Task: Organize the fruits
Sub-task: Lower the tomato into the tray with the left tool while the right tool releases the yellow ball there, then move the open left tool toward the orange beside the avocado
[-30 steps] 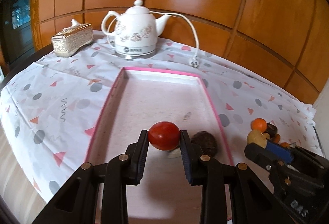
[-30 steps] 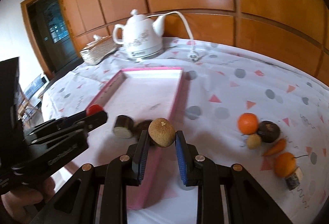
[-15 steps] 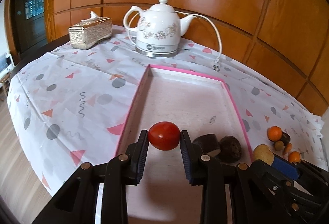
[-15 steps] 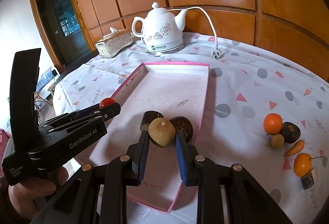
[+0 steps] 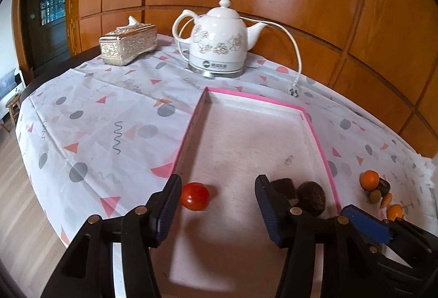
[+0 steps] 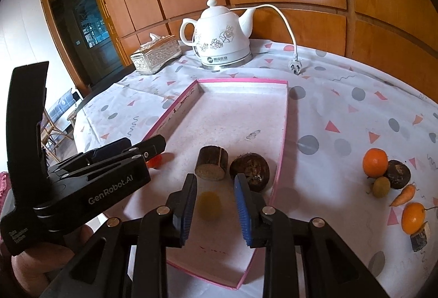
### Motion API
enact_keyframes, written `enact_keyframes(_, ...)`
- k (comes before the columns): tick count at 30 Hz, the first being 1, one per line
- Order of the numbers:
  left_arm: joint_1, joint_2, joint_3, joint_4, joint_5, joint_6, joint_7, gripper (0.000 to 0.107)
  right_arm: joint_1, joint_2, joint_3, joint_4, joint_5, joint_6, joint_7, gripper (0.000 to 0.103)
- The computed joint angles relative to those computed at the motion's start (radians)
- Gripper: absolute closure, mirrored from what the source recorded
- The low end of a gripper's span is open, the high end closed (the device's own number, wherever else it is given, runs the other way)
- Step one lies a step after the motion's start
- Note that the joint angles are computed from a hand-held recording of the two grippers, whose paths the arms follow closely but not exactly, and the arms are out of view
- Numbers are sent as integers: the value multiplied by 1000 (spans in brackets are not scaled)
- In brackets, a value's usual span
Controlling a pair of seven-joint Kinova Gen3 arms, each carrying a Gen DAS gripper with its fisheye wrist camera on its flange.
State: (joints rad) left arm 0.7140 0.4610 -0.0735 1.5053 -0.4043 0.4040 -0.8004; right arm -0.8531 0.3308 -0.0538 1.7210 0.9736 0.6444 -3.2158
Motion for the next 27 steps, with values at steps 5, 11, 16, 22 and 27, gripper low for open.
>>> enact_keyframes(5,63,-19,-48,26,-50,-38,50,31,-35,-2,0,3,25,91,-56,71)
enact_keyframes(11,84,-30,-42,31,-82,-42,56,30,-42,-22,-25,33,81,176,-149,69)
enact_keyframes(16,88,-33,-21,31,-92,-39,39,30,-39,-38,-55,62,110,244,-216,69)
enact_keyframes(22,93,-29,5,21,-89,-40,-1,30,-33,-64,-86,116,129,312,-320,69)
enact_keyframes(27,71,-19,60,4,-52,-50,-85,30,-20,-85,-113,167,110,364,-395,69)
